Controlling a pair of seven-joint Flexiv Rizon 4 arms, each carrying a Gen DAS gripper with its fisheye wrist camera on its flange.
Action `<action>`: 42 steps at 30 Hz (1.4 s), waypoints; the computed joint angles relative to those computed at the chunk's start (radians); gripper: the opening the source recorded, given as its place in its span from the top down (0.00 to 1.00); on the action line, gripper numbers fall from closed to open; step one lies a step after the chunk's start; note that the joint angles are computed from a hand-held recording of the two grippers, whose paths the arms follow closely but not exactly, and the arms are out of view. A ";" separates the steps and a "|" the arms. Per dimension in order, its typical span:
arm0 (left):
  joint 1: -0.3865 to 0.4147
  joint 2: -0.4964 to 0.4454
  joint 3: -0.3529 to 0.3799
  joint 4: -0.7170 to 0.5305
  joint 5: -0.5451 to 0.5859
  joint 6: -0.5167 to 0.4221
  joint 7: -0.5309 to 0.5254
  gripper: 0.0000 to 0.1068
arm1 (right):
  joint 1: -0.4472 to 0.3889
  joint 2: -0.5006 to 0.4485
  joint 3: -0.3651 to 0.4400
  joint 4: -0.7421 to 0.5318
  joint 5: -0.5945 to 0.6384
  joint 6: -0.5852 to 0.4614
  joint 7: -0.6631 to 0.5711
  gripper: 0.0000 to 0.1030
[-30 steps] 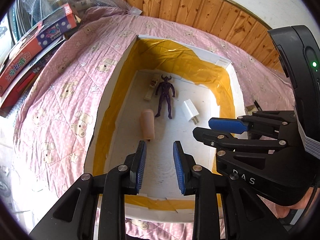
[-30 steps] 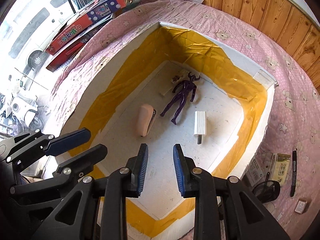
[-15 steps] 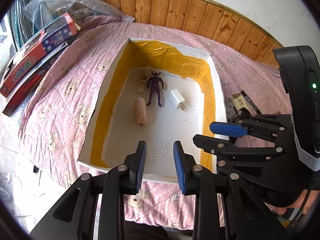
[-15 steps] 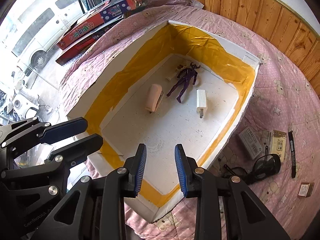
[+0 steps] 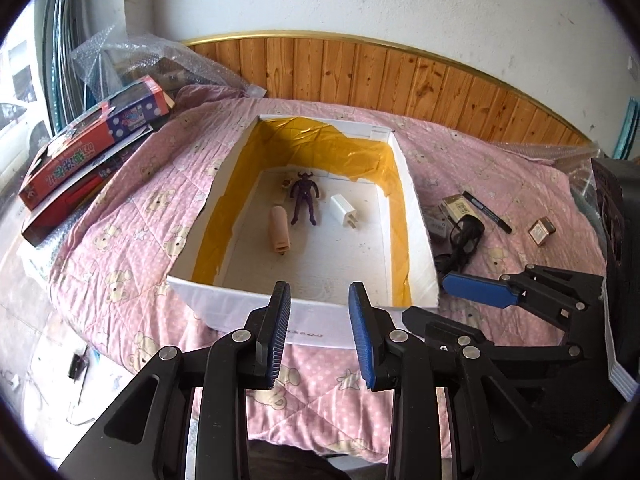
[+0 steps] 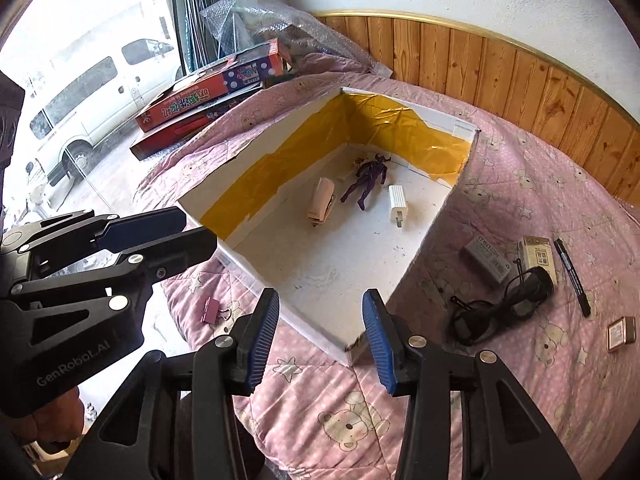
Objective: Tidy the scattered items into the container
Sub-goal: 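Withdraw both open tools from the box toward the remaining items, then grasp the black glasses with the left tool while the right tool grasps the gold speaker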
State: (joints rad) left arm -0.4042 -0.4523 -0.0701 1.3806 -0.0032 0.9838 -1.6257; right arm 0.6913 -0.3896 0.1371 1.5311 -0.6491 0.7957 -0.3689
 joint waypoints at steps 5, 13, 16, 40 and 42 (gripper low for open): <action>-0.003 0.040 -0.037 0.093 -0.022 0.090 0.051 0.70 | 0.025 0.062 0.004 0.119 -0.082 0.011 0.131 0.56; -0.036 0.040 -0.092 0.124 -0.091 0.141 0.152 0.68 | -0.019 0.195 0.048 0.324 -0.172 0.053 0.371 0.56; -0.063 0.029 -0.095 0.114 -0.092 0.128 0.165 0.67 | -0.054 0.252 0.067 0.409 -0.211 0.079 0.477 0.56; -0.235 -0.413 -0.024 -0.500 -0.029 -0.190 0.129 0.60 | -0.361 0.517 0.104 0.816 -0.248 0.293 0.831 0.56; -0.254 -0.484 0.000 -0.624 -0.019 -0.252 0.107 0.60 | -0.404 0.561 0.099 0.846 -0.220 0.292 0.823 0.56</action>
